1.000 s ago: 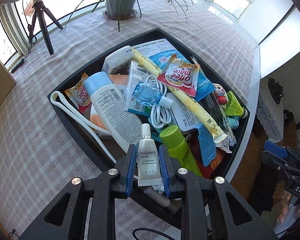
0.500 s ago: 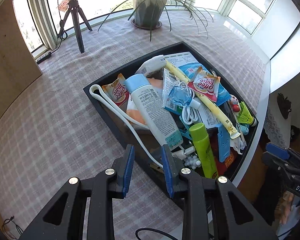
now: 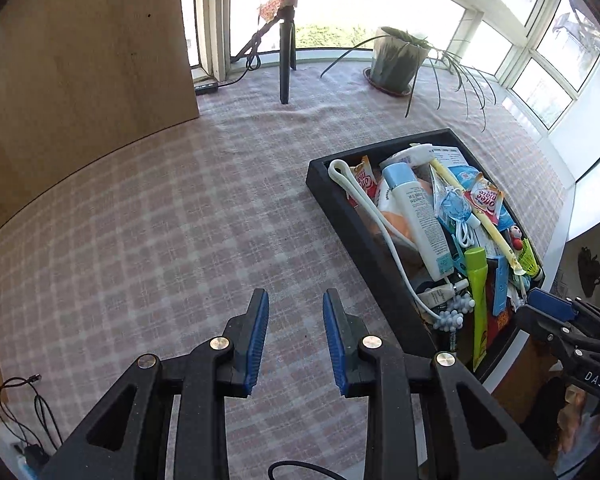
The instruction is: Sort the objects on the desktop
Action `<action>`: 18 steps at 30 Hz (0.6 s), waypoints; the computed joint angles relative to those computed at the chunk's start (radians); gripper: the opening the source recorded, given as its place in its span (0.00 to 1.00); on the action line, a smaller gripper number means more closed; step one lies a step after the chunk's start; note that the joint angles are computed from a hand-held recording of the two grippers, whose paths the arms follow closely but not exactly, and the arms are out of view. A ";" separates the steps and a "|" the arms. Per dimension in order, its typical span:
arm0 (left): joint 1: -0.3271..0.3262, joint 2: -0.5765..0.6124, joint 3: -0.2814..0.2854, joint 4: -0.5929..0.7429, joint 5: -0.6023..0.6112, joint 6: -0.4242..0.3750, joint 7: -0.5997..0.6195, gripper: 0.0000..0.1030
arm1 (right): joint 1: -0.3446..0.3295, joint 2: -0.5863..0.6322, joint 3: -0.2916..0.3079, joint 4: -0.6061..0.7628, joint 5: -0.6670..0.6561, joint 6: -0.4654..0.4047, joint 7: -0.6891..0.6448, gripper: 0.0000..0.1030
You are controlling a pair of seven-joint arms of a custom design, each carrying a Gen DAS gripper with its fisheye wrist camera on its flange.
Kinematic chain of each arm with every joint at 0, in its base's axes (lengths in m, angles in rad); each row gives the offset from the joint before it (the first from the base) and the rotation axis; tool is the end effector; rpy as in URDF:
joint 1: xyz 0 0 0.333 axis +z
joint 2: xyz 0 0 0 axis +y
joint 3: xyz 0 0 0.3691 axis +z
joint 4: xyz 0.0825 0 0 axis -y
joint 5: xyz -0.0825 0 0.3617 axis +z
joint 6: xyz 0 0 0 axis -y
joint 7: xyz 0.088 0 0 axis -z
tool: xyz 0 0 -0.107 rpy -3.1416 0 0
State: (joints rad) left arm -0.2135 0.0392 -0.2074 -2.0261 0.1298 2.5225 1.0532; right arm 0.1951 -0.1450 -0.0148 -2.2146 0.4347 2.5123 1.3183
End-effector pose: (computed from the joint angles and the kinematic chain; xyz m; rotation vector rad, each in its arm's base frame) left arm 0.5300 -0.2366 0.5428 -2.0290 2.0078 -0.5914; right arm 0.5028 0.0878 0.5499 -1.9604 1.7103 -0.1235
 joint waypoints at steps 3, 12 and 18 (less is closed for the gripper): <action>0.016 -0.049 0.012 -0.057 0.009 0.020 -0.028 0.30 | 0.020 0.008 0.022 0.013 -0.010 0.006 0.002 0.51; 0.092 -0.192 0.019 -0.214 0.086 0.046 -0.143 0.47 | 0.094 0.051 0.072 0.054 -0.006 0.033 -0.009 0.54; 0.141 -0.264 0.027 -0.311 0.099 0.059 -0.170 0.56 | 0.141 0.084 0.107 0.075 -0.021 0.054 0.002 0.54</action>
